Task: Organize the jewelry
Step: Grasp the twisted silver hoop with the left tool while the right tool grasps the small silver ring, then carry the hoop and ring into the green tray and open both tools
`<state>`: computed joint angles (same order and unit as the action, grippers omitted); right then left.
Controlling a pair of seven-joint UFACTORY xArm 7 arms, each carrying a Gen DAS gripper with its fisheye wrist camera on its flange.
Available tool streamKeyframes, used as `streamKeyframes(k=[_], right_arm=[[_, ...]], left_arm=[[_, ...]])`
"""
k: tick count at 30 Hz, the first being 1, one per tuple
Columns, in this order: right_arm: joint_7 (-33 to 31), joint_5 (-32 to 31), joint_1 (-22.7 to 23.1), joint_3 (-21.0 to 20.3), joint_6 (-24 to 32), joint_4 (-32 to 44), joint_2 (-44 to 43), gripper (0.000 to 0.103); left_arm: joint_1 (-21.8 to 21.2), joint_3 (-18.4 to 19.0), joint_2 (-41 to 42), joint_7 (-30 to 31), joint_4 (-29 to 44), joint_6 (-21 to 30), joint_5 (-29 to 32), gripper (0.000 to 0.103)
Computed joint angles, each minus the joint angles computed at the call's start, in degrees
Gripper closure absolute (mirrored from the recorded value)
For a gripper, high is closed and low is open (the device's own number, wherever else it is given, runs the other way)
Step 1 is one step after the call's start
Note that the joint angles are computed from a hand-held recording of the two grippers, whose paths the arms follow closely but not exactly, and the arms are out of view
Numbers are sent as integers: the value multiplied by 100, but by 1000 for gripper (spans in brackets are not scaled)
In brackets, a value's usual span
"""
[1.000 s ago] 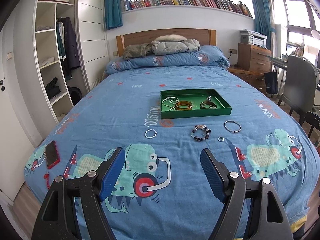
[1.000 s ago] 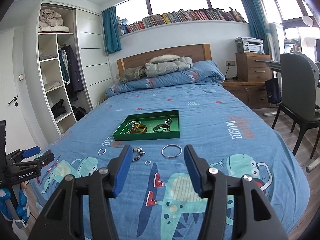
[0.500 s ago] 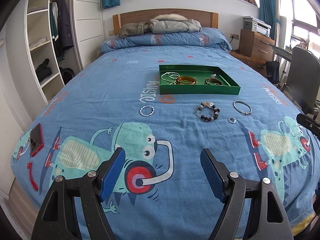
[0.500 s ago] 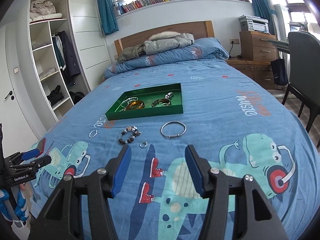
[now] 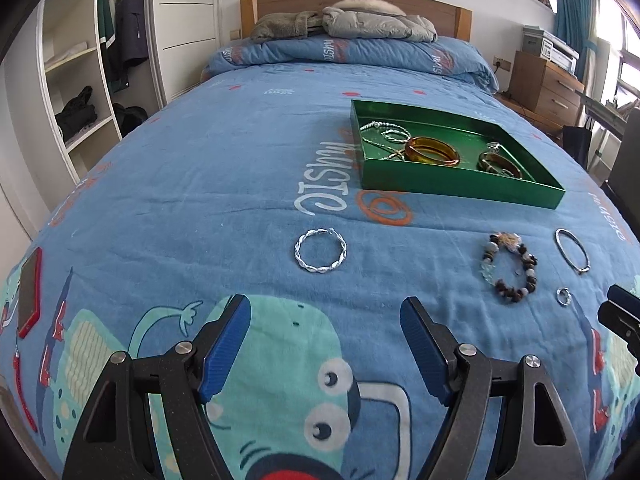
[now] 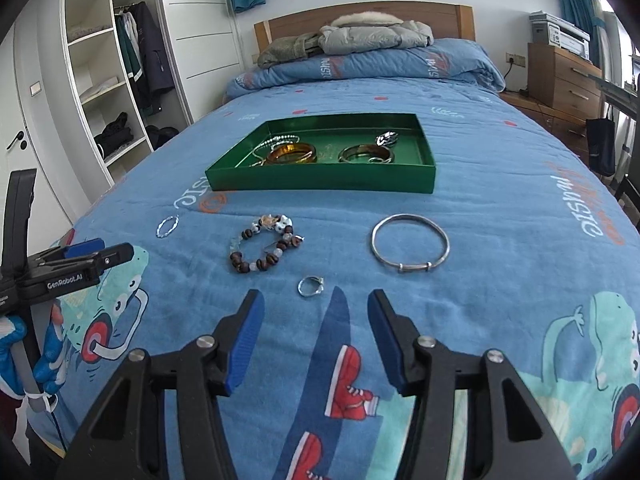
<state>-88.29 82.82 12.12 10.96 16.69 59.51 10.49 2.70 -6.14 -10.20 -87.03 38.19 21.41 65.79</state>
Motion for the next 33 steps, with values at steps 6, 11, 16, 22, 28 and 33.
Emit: streamKeyframes(k=[6, 11, 16, 22, 28, 33], right_arm=[[826, -977, 58, 169, -288, 671, 887, 65], [830, -1203, -211, 523, -422, 793, 1094, 72], [699, -1385, -365, 818, -681, 706, 1111, 84], [693, -1429, -567, 1074, -778, 615, 1074, 85], [497, -1081, -644, 1053, -606, 413, 810, 85], [-65, -337, -563, 866, -407, 59, 269, 85]], left_arm=[[38, 397, 930, -131, 636, -148, 211, 31], [-79, 671, 1204, -271, 842, -386, 381, 38], [-142, 788, 1236, -230, 864, -641, 465, 63], [-203, 748, 1110, 66, 762, -571, 215, 63], [-252, 538, 673, 348, 444, -408, -98, 63], [-205, 233, 91, 561, 128, -264, -282, 63]])
